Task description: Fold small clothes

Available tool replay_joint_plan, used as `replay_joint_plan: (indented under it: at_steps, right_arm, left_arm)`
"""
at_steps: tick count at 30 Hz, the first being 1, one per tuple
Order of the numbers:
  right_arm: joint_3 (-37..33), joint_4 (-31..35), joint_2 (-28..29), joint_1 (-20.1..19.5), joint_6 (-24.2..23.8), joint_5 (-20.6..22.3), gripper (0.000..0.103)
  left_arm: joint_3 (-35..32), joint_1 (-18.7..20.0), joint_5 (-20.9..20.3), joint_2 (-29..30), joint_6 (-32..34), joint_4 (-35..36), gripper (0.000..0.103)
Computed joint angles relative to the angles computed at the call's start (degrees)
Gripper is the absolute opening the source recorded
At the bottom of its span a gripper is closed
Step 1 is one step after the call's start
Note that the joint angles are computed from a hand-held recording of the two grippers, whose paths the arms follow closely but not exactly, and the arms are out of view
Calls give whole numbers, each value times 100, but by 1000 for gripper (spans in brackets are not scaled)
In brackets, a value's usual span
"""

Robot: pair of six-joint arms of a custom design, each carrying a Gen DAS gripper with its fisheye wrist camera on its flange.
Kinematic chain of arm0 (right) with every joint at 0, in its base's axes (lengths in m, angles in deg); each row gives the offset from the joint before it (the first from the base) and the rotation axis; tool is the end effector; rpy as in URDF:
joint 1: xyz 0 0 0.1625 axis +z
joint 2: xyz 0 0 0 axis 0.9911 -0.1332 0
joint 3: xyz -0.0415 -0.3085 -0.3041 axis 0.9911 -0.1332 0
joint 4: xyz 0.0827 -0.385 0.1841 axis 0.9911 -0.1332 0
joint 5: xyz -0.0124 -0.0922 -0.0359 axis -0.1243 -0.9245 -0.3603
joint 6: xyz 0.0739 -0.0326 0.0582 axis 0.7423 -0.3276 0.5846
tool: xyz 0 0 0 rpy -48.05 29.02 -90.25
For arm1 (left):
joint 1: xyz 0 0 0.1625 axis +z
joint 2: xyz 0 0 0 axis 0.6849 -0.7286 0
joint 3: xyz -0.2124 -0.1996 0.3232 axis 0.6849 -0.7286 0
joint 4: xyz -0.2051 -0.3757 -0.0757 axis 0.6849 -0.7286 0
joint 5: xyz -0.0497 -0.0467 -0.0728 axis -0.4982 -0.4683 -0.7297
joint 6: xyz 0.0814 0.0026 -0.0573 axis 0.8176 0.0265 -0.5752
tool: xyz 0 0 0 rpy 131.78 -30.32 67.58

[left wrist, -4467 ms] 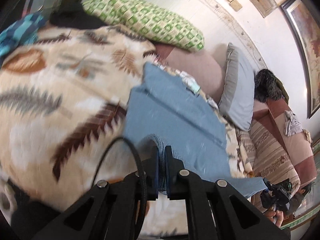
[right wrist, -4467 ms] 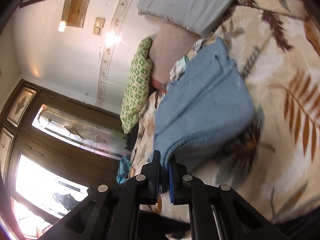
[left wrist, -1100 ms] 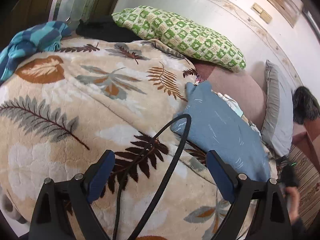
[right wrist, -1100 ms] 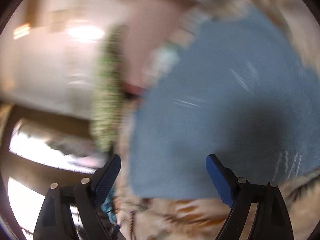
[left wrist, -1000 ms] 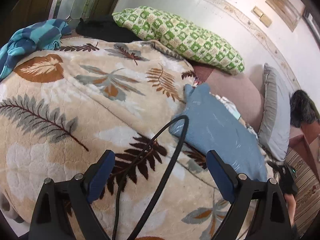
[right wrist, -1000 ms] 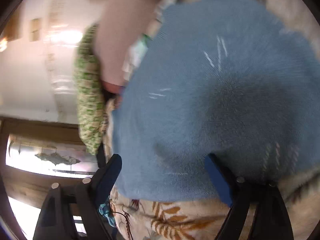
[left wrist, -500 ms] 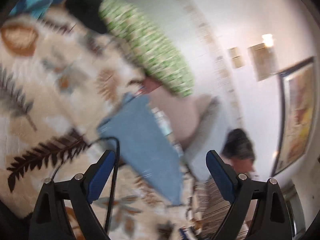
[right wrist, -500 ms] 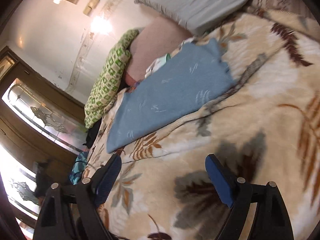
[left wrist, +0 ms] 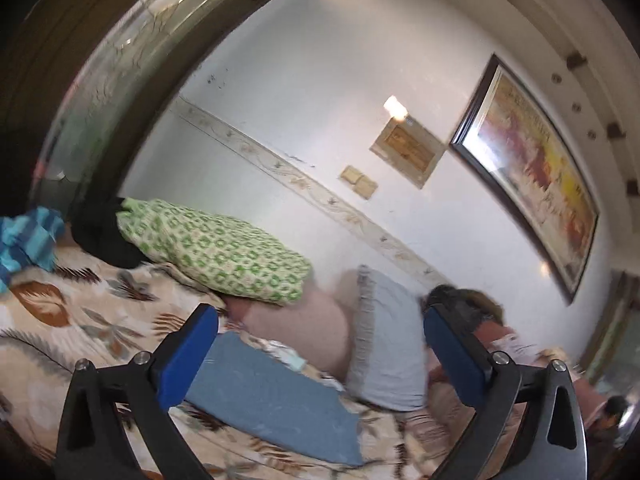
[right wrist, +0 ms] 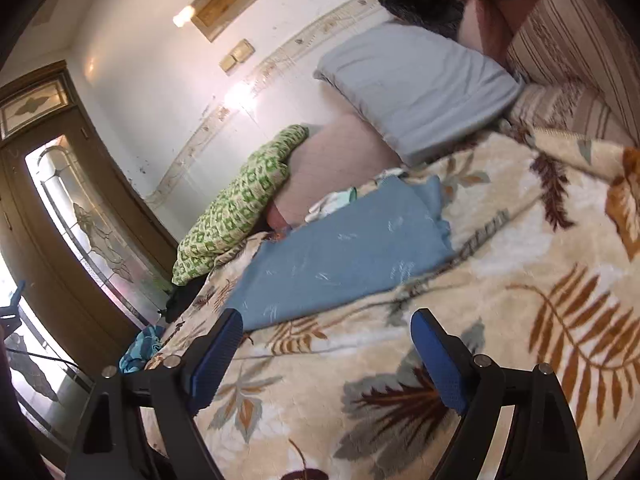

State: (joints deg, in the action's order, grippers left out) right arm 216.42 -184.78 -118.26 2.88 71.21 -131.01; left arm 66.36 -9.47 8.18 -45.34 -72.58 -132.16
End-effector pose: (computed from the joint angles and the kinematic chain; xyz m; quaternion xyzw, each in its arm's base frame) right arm 0.0971 -0.3914 0.2372 0.0164 -0.8408 0.5354 0.0782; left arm -0.2544 -0.4087 0.4377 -0.1573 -0.7996 0.5795 0.0124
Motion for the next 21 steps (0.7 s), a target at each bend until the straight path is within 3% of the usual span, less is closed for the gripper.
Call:
replay_joint_plan:
  at_steps: [5, 13, 18, 21]
  right_arm:
    - [39, 147, -3, -148, 40, -13, 88]
    - [-19, 241, 153, -299, 1, -88, 88]
    - [-132, 389, 277, -391, -61, -171, 88]
    - [-188, 358, 315, -375, -70, -262, 88]
  left_arm:
    - [1, 521, 297, 475, -531, 544, 103]
    - [-217, 1622, -136, 1395, -1264, 1189, 102]
    - [-482, 1804, 655, 2092, -616, 1076, 102]
    - [-730, 1875, 1027, 2419, -511, 1510, 102]
